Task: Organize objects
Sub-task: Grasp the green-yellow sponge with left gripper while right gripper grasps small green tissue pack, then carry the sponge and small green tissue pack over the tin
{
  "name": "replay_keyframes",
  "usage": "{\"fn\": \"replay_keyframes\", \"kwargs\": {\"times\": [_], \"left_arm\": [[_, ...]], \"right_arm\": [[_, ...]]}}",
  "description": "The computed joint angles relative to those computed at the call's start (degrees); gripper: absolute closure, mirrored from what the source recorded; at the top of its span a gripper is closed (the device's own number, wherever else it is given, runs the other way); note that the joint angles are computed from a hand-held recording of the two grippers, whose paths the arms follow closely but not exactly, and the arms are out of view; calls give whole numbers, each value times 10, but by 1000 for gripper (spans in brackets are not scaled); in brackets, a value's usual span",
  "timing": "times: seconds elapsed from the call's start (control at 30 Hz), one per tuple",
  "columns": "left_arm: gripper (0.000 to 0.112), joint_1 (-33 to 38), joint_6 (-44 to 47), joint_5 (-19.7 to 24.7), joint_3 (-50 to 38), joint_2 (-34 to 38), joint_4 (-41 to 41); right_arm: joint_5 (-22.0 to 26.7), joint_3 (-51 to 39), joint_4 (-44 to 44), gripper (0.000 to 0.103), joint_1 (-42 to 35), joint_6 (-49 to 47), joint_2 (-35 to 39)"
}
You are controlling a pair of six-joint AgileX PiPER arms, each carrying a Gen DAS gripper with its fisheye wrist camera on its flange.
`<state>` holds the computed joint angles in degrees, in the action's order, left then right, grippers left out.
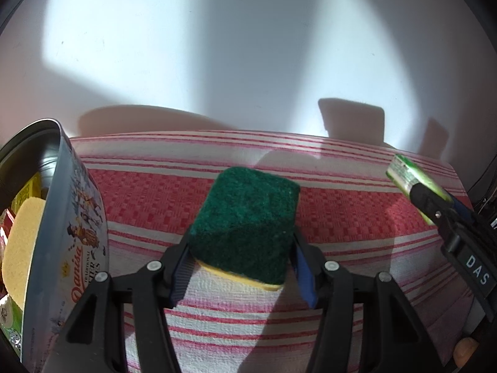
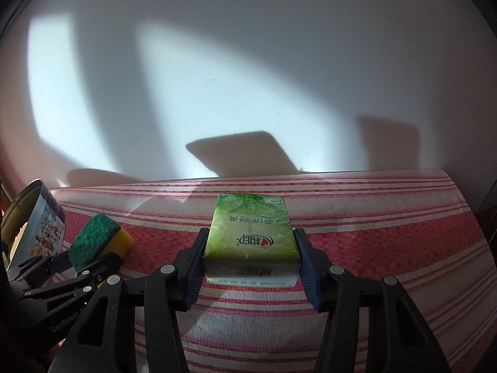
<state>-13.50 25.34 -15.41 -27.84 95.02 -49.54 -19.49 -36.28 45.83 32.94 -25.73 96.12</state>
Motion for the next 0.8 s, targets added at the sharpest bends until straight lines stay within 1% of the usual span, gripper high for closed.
{"fn": "replay_keyframes", "kwargs": {"times": [0.1,0.17,0.27,0.33,0.37,0.43,0.5,0.57,0.63,0.67,0.77,0.8], "left_arm": [[56,-7,-39,-25,20,-18,28],[56,-26,-59,-64,43,-37,38],[56,-67,-72,-131,84,-68,38],[56,-105,-53,-172,109,-87,1],[56,-131,-34,-192,122,-100,-31],[56,-176,-15,-233,144,-115,-74],[56,-220,6,-267,165,-132,-117],[56,-239,9,-284,185,-146,-131],[56,-267,19,-297,203,-168,-166],[56,-280,12,-306,202,-160,-176],[56,-295,38,-307,222,-203,-213],[56,-312,31,-317,227,-201,-225]], "right_arm": [[-57,48,26,48,25,26,-36],[-100,74,57,48,54,31,-53],[-172,110,140,48,119,19,-80],[-224,126,184,48,163,26,-86],[-246,135,207,48,185,27,-91],[-284,155,252,48,224,24,-110],[-324,159,305,48,272,15,-113],[-345,162,334,48,303,15,-113],[-368,163,368,48,339,16,-112],[-381,164,385,48,356,15,-112],[-418,163,425,48,406,19,-104],[-426,164,437,48,420,19,-104]]}}
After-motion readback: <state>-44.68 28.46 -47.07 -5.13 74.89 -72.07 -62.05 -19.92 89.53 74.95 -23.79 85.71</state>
